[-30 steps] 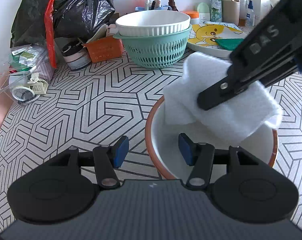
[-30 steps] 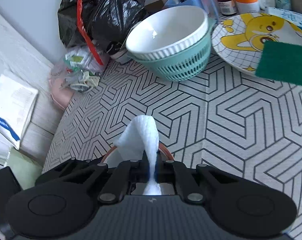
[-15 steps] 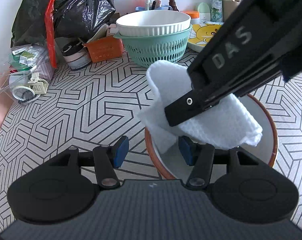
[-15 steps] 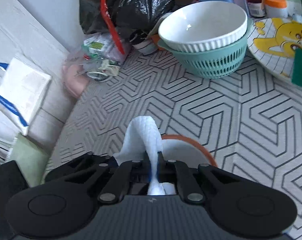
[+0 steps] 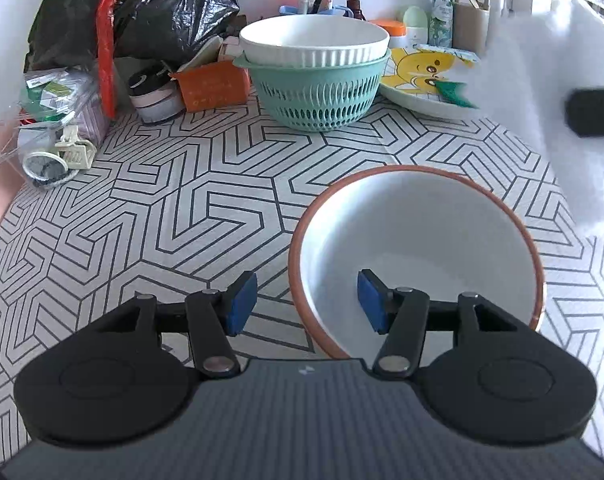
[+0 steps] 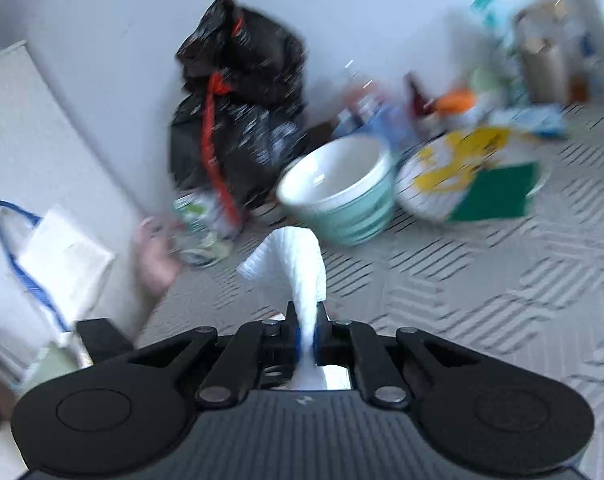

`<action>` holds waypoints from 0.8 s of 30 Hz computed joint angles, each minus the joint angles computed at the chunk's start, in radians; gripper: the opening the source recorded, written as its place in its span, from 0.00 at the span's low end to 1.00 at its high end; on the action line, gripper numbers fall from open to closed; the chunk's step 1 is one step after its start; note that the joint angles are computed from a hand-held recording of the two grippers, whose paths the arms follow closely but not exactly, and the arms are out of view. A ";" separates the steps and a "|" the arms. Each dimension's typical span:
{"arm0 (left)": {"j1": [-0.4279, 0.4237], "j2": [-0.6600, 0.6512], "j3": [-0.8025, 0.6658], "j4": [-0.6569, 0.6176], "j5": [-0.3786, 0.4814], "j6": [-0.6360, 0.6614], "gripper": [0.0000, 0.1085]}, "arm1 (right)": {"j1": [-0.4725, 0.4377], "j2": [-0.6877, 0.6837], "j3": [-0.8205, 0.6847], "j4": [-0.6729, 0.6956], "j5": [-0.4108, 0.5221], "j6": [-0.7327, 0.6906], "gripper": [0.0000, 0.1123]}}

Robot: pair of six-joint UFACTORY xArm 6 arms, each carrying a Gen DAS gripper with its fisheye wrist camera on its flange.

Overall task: Clean bowl
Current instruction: 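Lift the towel out of the bowl with the right gripper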

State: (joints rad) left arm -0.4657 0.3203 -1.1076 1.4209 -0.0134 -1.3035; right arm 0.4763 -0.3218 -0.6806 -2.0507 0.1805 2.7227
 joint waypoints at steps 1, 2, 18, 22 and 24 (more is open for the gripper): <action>-0.006 -0.011 0.000 0.055 0.019 -0.058 0.51 | -0.005 -0.009 0.016 0.038 0.005 -0.033 0.06; -0.012 -0.024 0.005 0.097 0.038 -0.104 0.51 | -0.016 -0.009 0.023 0.035 0.002 -0.025 0.06; -0.074 -0.198 0.142 0.099 0.155 -0.145 0.57 | 0.009 0.151 0.013 0.134 0.125 -0.130 0.45; -0.087 -0.201 0.157 0.005 0.186 -0.084 0.63 | 0.040 0.110 0.051 0.164 0.207 -0.142 0.58; -0.096 -0.206 0.164 -0.018 0.210 -0.077 0.67 | 0.070 0.071 0.083 0.191 0.274 -0.159 0.73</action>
